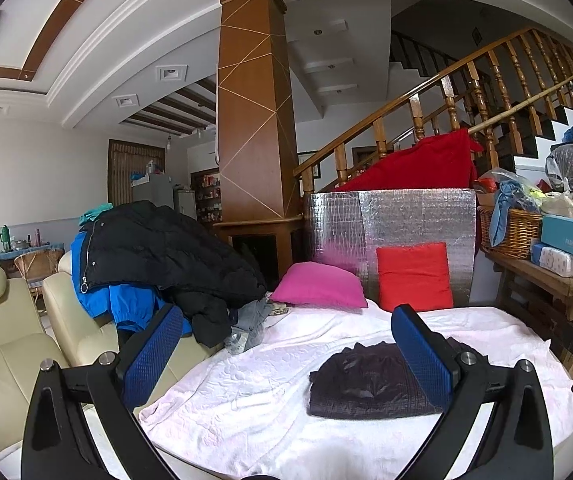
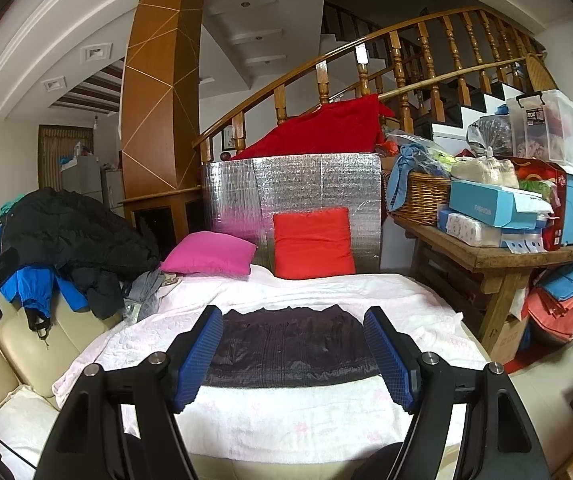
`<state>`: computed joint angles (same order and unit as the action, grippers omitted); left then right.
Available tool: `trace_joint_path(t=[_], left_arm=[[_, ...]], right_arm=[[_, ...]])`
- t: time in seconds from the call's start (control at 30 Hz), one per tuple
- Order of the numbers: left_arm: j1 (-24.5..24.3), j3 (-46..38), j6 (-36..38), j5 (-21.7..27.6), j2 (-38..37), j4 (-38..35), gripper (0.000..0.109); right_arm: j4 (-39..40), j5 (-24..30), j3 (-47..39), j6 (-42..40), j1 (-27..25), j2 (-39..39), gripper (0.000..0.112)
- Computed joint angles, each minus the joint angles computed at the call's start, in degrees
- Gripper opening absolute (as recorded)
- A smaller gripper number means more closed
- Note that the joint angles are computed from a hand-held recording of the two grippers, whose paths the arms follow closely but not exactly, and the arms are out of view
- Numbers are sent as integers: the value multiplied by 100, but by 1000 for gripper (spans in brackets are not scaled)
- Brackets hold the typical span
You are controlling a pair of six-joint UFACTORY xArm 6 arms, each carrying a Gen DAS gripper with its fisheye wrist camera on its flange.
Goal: Fold large clothes
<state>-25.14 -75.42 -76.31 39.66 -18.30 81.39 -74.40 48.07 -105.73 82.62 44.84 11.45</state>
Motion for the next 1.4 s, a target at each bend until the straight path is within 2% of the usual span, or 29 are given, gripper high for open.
trace_joint_path(t=[0.67,1.2,1.4], left_arm=[[147,14,30,-144,63,-152,103],[378,-458,395,-252,673,-631,103],[461,-845,666,-225,1110,-979,103]], right_arm=[[181,-69,-290,-312,-67,242,76],[900,-36,-1345,-1065,-298,1058,76],[1423,-58,-2126,-1600,-509,1663,76]])
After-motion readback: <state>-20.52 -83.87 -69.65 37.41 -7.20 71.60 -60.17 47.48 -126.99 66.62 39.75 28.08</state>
